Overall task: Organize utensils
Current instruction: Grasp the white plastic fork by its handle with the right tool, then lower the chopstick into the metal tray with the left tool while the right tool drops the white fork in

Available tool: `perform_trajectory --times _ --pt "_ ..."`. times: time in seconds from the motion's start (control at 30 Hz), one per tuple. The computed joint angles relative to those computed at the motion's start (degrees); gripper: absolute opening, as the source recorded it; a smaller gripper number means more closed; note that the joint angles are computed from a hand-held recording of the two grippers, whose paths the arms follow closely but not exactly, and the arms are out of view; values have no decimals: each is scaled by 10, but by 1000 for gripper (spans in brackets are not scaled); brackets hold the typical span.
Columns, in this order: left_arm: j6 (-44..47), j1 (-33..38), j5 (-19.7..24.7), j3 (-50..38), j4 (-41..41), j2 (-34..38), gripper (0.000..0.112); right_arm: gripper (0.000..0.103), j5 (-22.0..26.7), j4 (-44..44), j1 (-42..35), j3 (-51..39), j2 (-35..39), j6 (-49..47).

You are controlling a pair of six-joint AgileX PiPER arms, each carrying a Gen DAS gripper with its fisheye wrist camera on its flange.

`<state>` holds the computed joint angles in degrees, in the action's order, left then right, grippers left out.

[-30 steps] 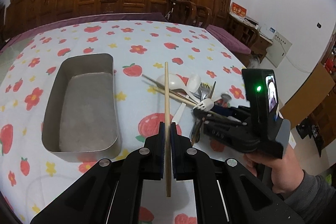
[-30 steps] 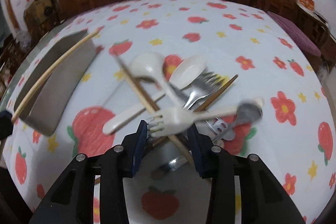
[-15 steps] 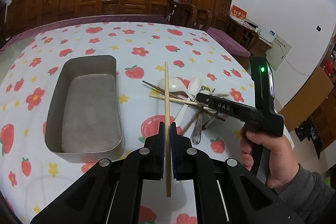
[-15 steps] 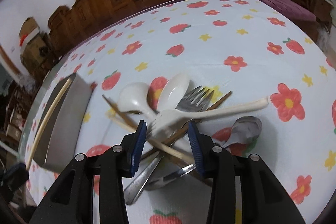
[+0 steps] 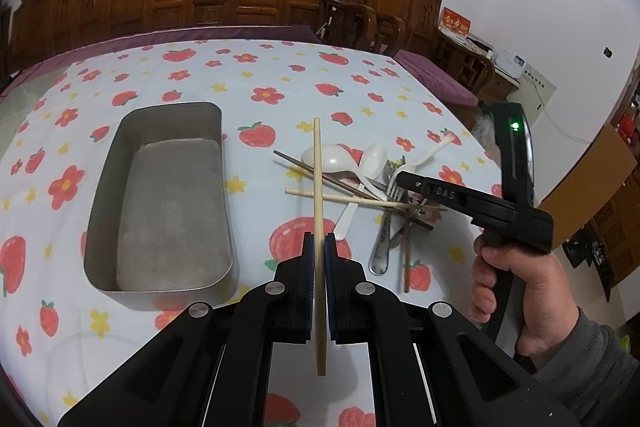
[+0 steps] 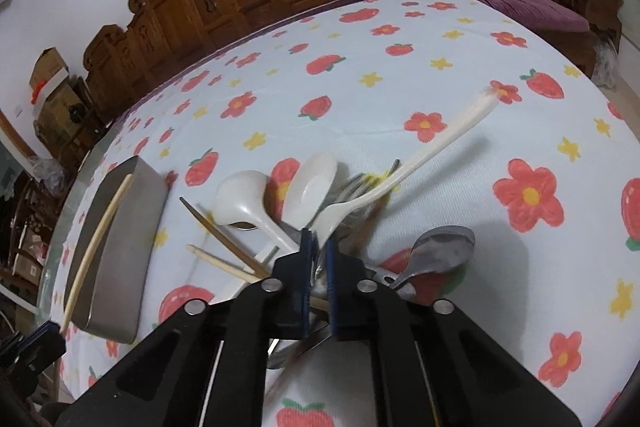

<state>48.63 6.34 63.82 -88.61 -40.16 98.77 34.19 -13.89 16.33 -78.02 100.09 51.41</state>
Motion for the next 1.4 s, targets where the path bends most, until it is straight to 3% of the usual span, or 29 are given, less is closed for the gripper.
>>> perform_trajectory --times 0.27,0.5,0.8,1.23,1.4 --pt "12 25 12 -24 -14 2 4 3 48 -54 36 -22 -27 -5" --pt "-7 57 21 -104 -3 45 4 3 72 -3 69 -74 -30 -88" --pt "-60 73 2 -200 47 127 4 3 155 108 122 -256 55 -240" --pt "-128 56 19 -305 108 224 5 3 270 201 143 -488 198 -332" --pt "-140 67 32 -332 103 233 16 3 318 218 142 -581 260 -346"
